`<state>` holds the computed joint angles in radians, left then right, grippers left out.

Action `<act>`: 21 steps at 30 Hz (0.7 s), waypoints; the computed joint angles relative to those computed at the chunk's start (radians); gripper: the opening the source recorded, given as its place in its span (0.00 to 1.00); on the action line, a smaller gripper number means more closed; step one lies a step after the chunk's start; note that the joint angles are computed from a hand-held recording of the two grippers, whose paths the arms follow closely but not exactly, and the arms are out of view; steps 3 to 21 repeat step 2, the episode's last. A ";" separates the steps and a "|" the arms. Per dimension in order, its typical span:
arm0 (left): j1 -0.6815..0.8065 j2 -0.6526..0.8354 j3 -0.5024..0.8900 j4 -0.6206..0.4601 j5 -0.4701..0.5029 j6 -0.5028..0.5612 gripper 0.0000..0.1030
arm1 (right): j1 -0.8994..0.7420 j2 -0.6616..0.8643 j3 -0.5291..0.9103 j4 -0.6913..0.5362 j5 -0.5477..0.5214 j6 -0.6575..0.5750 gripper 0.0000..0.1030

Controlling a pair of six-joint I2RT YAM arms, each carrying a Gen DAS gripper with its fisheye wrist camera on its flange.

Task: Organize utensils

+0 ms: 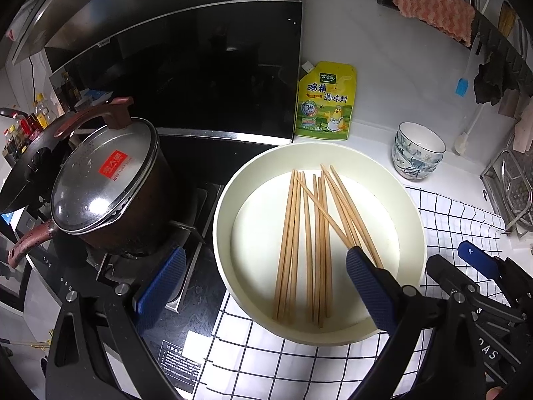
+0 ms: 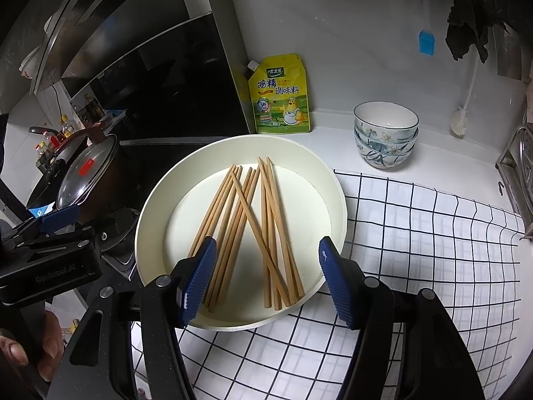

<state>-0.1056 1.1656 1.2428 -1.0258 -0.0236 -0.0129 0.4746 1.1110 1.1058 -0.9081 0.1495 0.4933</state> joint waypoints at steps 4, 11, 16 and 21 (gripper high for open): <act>-0.003 0.003 0.001 0.002 -0.004 0.000 0.93 | 0.000 0.000 0.000 0.001 0.001 0.002 0.59; -0.003 0.003 0.001 0.002 -0.004 0.000 0.93 | 0.000 0.000 0.000 0.001 0.001 0.002 0.59; -0.003 0.003 0.001 0.002 -0.004 0.000 0.93 | 0.000 0.000 0.000 0.001 0.001 0.002 0.59; -0.003 0.003 0.001 0.002 -0.004 0.000 0.93 | 0.000 0.000 0.000 0.001 0.001 0.002 0.59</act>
